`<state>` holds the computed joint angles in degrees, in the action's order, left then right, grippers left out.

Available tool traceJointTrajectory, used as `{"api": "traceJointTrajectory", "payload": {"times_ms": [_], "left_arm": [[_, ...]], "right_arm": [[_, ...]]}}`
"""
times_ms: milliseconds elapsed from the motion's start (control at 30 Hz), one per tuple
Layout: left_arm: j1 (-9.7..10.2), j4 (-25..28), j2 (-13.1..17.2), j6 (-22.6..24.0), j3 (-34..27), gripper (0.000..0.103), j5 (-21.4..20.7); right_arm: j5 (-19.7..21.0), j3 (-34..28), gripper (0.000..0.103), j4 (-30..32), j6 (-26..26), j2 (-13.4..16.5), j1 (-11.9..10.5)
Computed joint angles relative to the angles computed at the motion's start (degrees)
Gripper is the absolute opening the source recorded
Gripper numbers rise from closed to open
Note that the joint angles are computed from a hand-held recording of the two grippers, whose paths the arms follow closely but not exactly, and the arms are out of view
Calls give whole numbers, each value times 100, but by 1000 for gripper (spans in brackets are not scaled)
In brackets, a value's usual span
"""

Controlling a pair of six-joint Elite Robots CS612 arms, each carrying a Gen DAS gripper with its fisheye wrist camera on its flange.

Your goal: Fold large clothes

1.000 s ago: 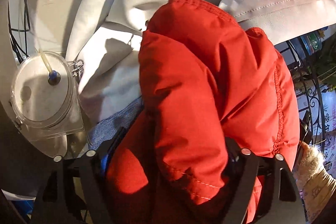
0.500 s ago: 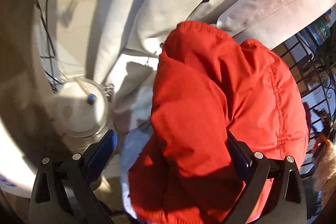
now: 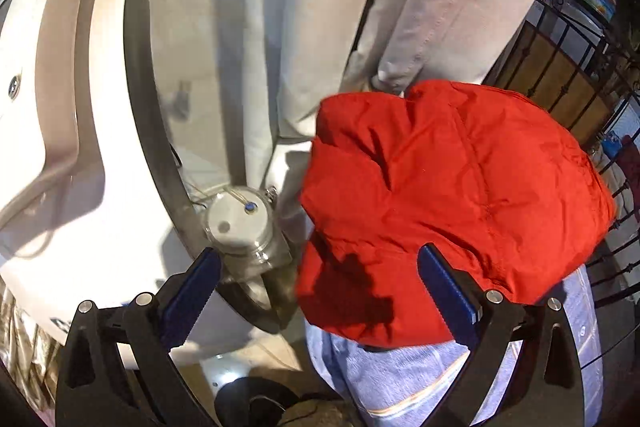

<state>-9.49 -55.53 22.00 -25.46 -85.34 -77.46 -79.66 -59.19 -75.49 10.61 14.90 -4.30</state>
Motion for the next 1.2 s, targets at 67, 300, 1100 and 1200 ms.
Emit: {"api": "traceJointTrajectory", "payload": {"times_ms": [67,300,1100,1200], "left_arm": [[-115,162,-35,-3,-17,97,-275],[-645,650,-47,-35,-163,97,-528],[-741,799,-635,-181,458,97,-42],[-723,787,-648,-187,468,97,-40]], "right_arm": [[209,-260,93,485,-467,124,100],[607,-900,93,1333,-1003,387,604],[-717,354,93,615,-1687,-565,1121],[-715,410,93,619,-1677,-586,1127]]}}
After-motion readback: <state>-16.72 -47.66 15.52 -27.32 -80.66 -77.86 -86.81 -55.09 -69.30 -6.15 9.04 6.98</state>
